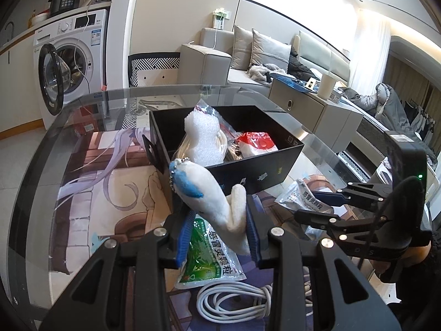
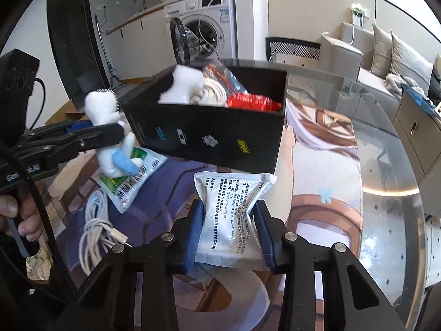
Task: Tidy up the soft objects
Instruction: 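Lift and carry the plush toy with left tool while right carries the sachet over the box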
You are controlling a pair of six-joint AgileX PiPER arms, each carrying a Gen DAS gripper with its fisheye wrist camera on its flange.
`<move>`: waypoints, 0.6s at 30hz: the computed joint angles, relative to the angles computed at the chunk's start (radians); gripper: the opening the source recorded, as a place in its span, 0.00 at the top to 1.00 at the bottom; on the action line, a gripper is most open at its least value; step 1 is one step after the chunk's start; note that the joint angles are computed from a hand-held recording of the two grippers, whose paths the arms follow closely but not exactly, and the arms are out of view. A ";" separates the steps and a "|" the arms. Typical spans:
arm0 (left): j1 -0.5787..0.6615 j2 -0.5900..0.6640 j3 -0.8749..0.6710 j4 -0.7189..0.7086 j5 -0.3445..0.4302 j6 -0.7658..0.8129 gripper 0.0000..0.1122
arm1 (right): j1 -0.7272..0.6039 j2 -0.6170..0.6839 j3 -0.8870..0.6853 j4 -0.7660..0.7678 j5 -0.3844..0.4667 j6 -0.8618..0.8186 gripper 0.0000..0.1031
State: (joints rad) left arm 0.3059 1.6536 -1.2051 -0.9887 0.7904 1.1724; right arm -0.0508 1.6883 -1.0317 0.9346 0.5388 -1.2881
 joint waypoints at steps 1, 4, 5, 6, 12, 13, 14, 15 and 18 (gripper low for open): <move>0.001 -0.003 0.000 -0.002 0.000 0.000 0.70 | -0.004 -0.010 0.004 0.018 0.006 -0.018 0.63; 0.004 -0.016 0.004 -0.007 -0.001 0.003 0.70 | -0.019 -0.041 0.016 0.074 0.028 -0.069 0.63; 0.003 -0.018 0.001 -0.007 0.000 0.001 0.70 | -0.025 -0.050 0.016 0.088 0.038 -0.081 0.63; 0.004 -0.020 -0.001 -0.008 0.001 0.001 0.70 | -0.029 -0.060 0.017 0.105 0.044 -0.095 0.63; 0.005 -0.026 -0.026 -0.024 -0.002 -0.009 0.70 | -0.043 -0.090 -0.007 0.184 0.068 -0.143 0.63; 0.005 -0.024 -0.033 -0.025 -0.002 -0.011 0.70 | -0.042 -0.089 -0.017 0.189 0.070 -0.143 0.63; 0.003 -0.024 -0.037 -0.026 -0.003 -0.013 0.70 | -0.041 -0.089 -0.027 0.200 0.072 -0.156 0.63; 0.000 -0.021 -0.045 -0.026 -0.005 -0.013 0.70 | -0.040 -0.087 -0.041 0.198 0.076 -0.155 0.63; -0.013 -0.007 -0.077 -0.011 -0.005 -0.031 0.70 | -0.027 -0.076 -0.077 0.200 0.076 -0.150 0.63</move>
State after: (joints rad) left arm 0.2932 1.6465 -1.2820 -1.0001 0.7852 1.1418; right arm -0.0779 1.6122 -1.1083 1.1342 0.6146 -1.4383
